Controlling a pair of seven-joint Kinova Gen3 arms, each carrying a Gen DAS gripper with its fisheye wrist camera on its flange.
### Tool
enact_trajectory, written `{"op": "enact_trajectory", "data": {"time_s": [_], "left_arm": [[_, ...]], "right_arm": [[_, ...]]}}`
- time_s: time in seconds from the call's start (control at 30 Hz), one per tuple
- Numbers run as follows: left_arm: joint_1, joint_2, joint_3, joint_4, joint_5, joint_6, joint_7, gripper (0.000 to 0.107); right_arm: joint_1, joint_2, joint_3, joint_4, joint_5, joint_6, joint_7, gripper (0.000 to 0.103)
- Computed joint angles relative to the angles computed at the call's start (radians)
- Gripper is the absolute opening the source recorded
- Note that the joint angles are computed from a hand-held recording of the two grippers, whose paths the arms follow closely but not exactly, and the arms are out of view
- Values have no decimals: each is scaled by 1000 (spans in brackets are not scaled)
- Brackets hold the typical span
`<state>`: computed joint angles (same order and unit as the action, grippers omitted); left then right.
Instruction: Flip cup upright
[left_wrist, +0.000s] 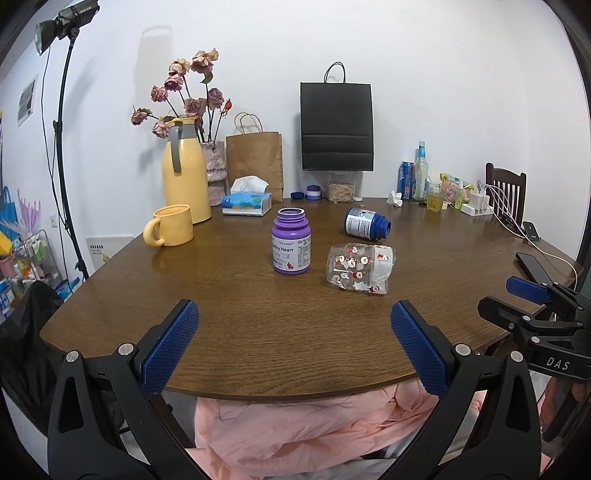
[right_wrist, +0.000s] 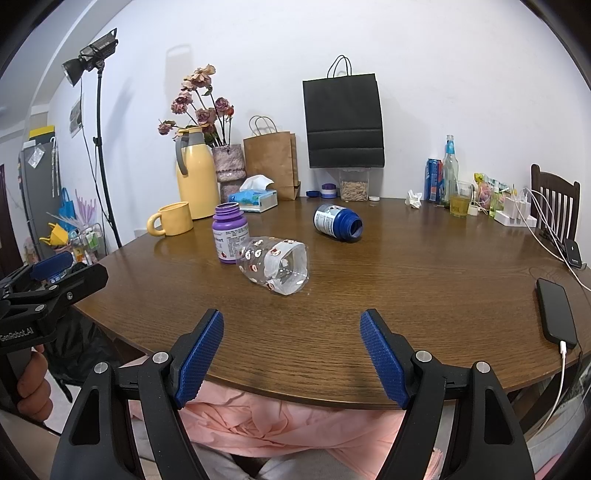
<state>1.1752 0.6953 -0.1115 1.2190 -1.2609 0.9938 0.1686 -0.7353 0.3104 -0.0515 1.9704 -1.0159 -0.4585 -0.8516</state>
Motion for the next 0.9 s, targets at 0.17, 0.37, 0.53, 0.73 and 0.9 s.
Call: {"op": "enact_trajectory", "data": {"time_s": [0.17, 0.37, 0.53, 0.73, 0.9], "left_arm": [[-2, 1, 1, -3, 5, 1, -4, 103], [-7, 11, -1, -15, 13, -3, -10, 103], [-6, 10, -6, -16, 18, -6, -14, 103], [-4, 11, -10, -12, 17, -7, -8, 103], [-4, 10, -9, -12, 19, -7, -9, 103]], "right_arm": [[0, -1, 0, 0, -3, 0, 3, 81], [2, -2, 1, -2, -4, 3, 7, 81], [5, -4, 1, -4, -4, 6, 9, 81], [2, -2, -2, 0, -4, -2, 6, 81], [3, -1, -2, -1, -3, -1, 5, 81]]}}
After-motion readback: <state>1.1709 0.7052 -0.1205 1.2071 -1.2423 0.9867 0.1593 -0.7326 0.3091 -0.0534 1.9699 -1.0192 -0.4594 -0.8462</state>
